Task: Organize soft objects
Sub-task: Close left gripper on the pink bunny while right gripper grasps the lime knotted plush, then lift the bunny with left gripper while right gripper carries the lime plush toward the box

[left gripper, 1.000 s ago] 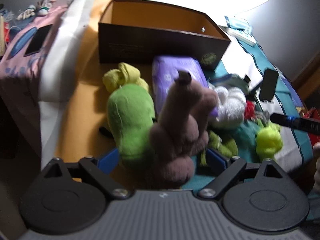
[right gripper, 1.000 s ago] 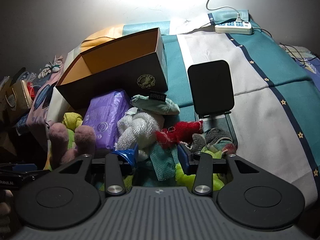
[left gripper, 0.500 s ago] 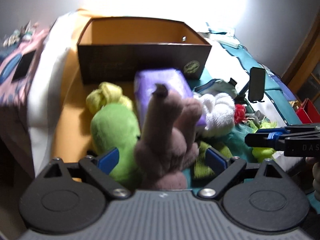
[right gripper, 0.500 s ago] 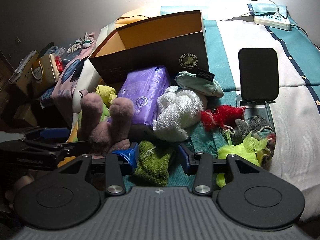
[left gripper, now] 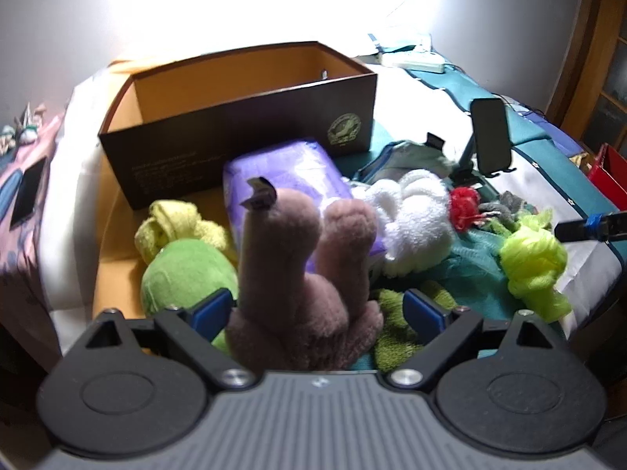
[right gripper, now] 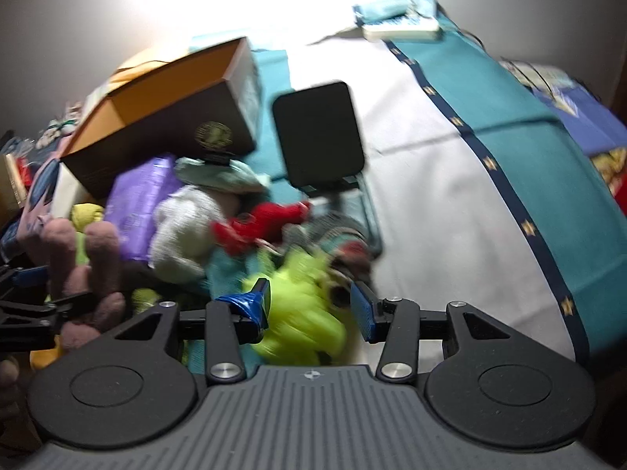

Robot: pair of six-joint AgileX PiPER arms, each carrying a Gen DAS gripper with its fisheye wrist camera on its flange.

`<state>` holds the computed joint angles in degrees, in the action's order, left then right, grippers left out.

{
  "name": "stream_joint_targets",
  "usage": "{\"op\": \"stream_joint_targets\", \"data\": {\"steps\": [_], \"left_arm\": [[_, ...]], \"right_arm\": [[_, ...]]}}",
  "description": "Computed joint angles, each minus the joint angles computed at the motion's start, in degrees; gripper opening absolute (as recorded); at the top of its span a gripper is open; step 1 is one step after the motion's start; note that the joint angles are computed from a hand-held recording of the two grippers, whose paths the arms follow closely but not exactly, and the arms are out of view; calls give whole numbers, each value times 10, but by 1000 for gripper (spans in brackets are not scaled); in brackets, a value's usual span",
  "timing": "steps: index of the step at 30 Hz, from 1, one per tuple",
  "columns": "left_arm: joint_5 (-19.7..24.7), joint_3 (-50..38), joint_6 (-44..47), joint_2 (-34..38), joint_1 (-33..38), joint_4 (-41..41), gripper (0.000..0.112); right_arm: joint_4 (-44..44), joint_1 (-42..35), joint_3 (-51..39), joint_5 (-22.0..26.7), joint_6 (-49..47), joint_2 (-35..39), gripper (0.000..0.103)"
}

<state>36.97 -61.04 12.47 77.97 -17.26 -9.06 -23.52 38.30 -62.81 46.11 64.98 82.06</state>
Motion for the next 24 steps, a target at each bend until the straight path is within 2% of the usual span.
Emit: {"op": "stream_joint_targets", "data": {"steps": [3, 5, 7, 12, 14, 18, 19, 20, 24], "left_arm": [[-18, 13, 12, -7, -17, 10, 92], [-40, 25, -28, -6, -38, 65, 92], [-45, 29, -91, 4, -59, 142, 92], [-51, 41, -169, 8, -83, 229, 91], [-62, 50, -208, 1, -92, 262, 70], [-69, 62, -243, -10, -100, 294, 67], [-71, 66, -259, -15, -103, 310, 57], [-70, 67, -264, -20, -104, 313, 56], [-62, 61, -225, -29, -90, 264, 55]], "right_arm": [[56, -15, 28, -43, -29, -9, 29], [75, -10, 28, -58, -55, 1, 29], [58, 4, 20, -62, -50, 21, 32], [8, 18, 22, -77, -11, 37, 33], [1, 16, 32, -88, -13, 31, 29], [-21, 22, 55, -104, 4, 13, 22], [-29, 24, 62, -109, 16, 8, 20], [-35, 26, 68, -113, 27, 3, 19], [-63, 35, 85, -114, 69, -17, 13]]}}
